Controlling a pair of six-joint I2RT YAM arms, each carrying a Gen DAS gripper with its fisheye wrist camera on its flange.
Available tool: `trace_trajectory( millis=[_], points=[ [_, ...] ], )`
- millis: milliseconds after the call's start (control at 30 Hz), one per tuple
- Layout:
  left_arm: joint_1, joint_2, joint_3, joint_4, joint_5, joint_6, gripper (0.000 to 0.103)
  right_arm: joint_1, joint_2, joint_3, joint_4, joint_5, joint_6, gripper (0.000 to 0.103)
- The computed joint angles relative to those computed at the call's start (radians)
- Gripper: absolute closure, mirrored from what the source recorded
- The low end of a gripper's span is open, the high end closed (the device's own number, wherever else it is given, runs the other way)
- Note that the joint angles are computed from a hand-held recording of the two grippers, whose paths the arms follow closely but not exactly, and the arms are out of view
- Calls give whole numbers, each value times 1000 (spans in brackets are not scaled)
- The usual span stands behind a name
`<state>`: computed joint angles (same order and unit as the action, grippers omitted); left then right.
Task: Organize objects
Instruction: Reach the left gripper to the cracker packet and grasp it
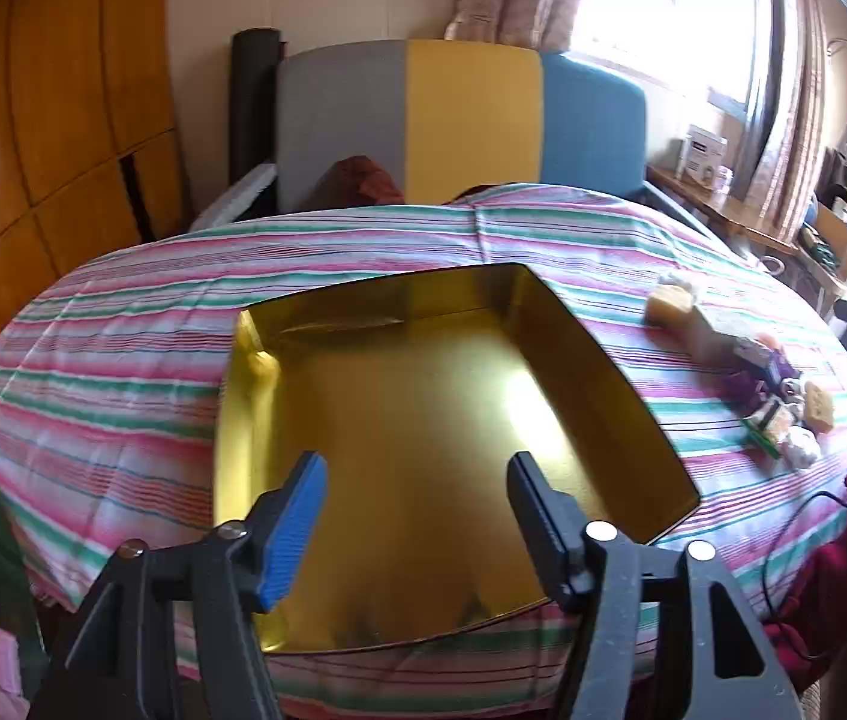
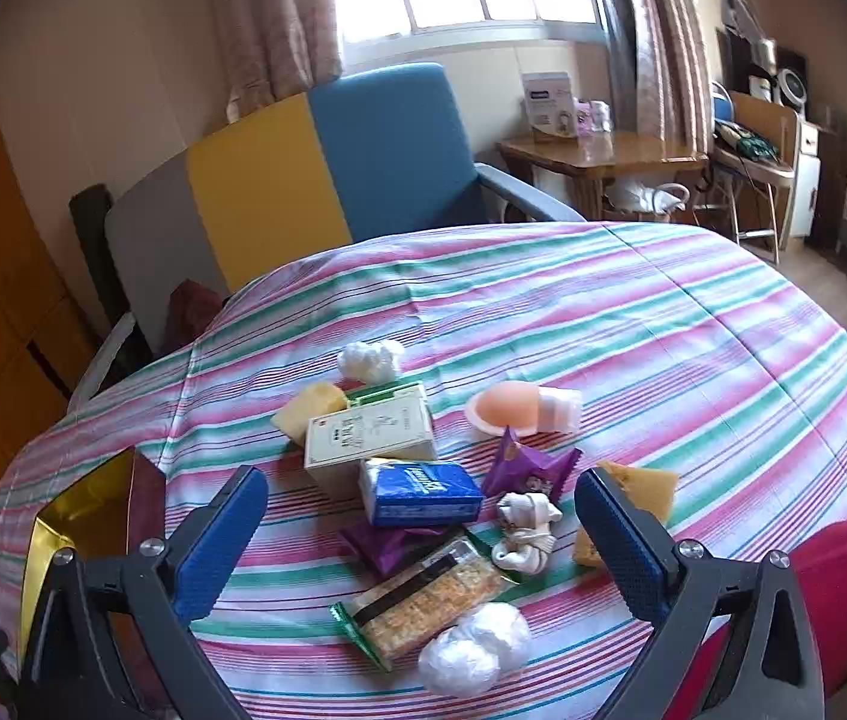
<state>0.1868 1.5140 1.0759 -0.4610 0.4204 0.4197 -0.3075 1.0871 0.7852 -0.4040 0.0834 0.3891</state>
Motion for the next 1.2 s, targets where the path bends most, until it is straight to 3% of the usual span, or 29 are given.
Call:
trace_trajectory(
  millis=[100, 300, 400, 800, 1200],
  points=[
    [-25, 16, 36, -50, 20, -10, 34, -107, -14, -47, 41, -81, 9, 0],
    [-129, 51, 96, -140, 46, -24, 33, -333, 1, -130, 124, -386, 136, 0],
    [-203, 65, 113, -170, 65, -21, 33, -386, -34, -175, 172, -435, 176, 0],
    [-567, 154, 160, -166, 15, 59, 34, -403, -28, -191, 206, -490, 184, 0],
    [-793, 429, 368, -187, -53, 87, 44, -405, -26, -201, 229, -517, 186, 0]
  ],
)
